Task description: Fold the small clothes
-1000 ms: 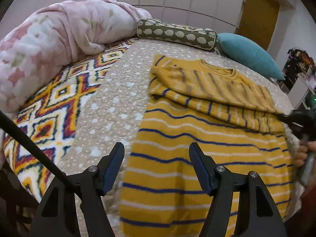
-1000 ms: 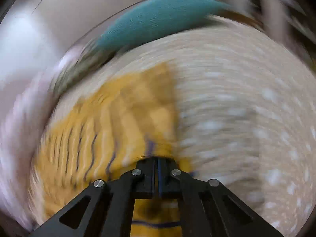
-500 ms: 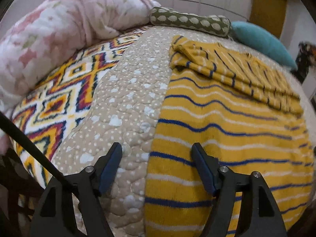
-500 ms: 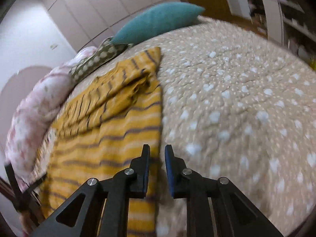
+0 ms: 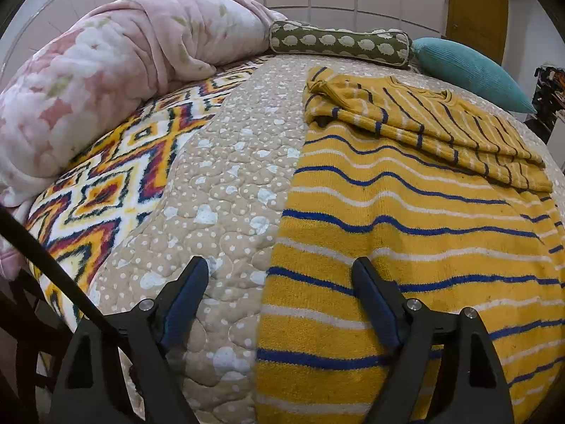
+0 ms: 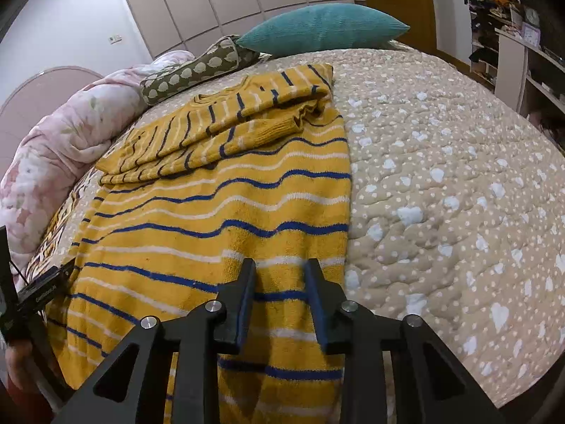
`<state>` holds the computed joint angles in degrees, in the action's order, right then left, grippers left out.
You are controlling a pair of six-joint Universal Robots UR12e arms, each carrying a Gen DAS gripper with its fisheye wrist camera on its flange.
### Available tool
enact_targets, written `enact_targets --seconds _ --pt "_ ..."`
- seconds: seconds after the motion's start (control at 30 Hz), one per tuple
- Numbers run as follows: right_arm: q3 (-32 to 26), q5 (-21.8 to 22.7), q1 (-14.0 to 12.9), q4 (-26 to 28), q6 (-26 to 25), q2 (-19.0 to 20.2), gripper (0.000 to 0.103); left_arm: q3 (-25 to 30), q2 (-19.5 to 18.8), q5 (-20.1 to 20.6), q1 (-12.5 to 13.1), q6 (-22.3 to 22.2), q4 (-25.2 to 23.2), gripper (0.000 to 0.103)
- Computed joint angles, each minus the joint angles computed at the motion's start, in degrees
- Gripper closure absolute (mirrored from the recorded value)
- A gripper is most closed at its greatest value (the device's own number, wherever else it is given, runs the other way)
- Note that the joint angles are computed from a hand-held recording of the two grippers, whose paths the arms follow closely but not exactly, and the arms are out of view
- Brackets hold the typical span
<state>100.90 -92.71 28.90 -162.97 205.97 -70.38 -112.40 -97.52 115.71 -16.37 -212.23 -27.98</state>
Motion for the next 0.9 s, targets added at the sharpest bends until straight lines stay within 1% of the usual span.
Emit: enact_targets --seconds 0.1,0.2,0.4,0.57,0.9 --pt "0.02 0.33 -0.09 -0.04 -0.31 0.19 0.069 0.34 -0.33 0.94 -0.31 -0.03 -0.53 0.018" --pt "0.02 -0.46 0.16 -0.62 -0.7 0.41 0.067 0.69 -0.41 0.92 -0.32 -0.55 -1.44 0.018" --pt "0.05 -2.29 0.74 -1.63 -1.77 0.77 0.064 0.73 -0.44 1.04 -0.34 -1.14 -1.6 0.017" --pt "0.16 -2.06 0.65 -2.03 -1.54 0.79 0.063 1.15 -0.49 1.19 -0.4 -1.17 -2.85 0.017" --pt "0.2 -2.08 0.72 -2.14 -1.29 0.79 0.063 1.27 -0.51 1.18 -0.38 -1.22 -3.23 0.016"
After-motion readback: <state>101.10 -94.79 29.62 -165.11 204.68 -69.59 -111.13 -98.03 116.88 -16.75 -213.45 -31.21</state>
